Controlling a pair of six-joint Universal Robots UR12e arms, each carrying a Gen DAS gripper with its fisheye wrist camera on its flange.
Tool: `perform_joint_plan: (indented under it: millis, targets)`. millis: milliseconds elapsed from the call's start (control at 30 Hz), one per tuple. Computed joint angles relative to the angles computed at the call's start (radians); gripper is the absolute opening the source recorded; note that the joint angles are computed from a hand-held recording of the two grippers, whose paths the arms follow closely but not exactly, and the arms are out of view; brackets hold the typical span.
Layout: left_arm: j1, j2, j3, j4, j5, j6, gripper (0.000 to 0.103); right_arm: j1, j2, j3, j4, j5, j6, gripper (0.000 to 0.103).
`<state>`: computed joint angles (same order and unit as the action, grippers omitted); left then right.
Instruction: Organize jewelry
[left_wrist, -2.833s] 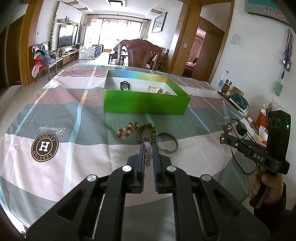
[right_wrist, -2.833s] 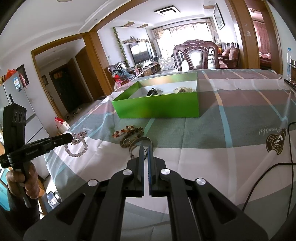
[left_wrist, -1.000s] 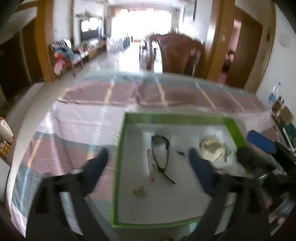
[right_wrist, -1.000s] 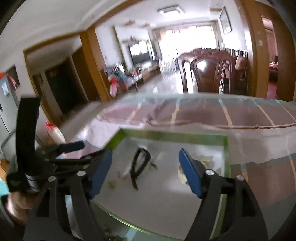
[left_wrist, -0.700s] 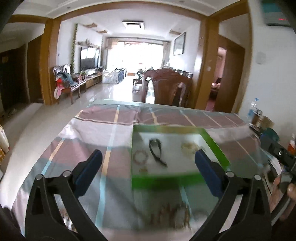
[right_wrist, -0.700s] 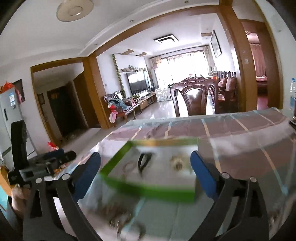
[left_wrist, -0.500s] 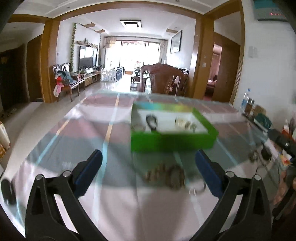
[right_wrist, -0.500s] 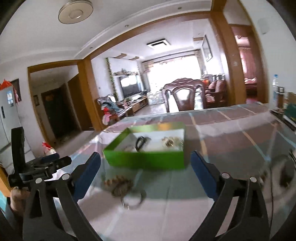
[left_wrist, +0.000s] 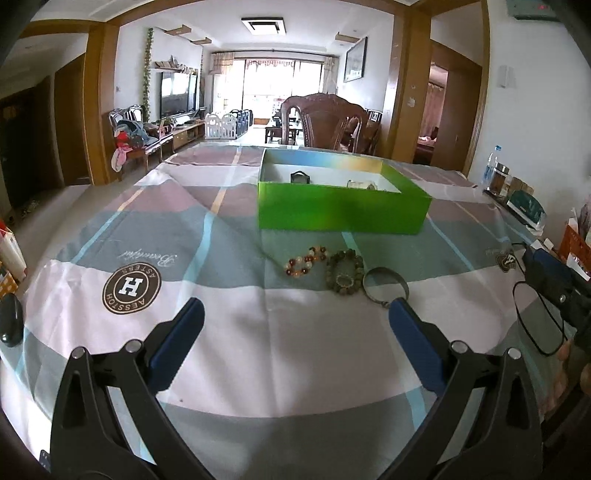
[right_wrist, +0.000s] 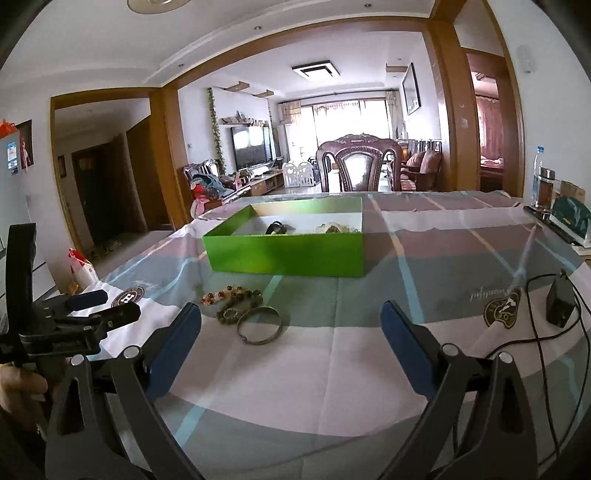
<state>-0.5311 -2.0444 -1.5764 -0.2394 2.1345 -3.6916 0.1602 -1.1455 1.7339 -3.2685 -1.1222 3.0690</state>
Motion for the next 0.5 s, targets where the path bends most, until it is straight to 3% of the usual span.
perform_joint_plan:
  millis: [500]
  targets:
    - [0.008,-0.006,0.016,-0.011,-0.032,0.008,0.099,0.001,0.003,-0.006,0.014,0.007,-0.009,0.095]
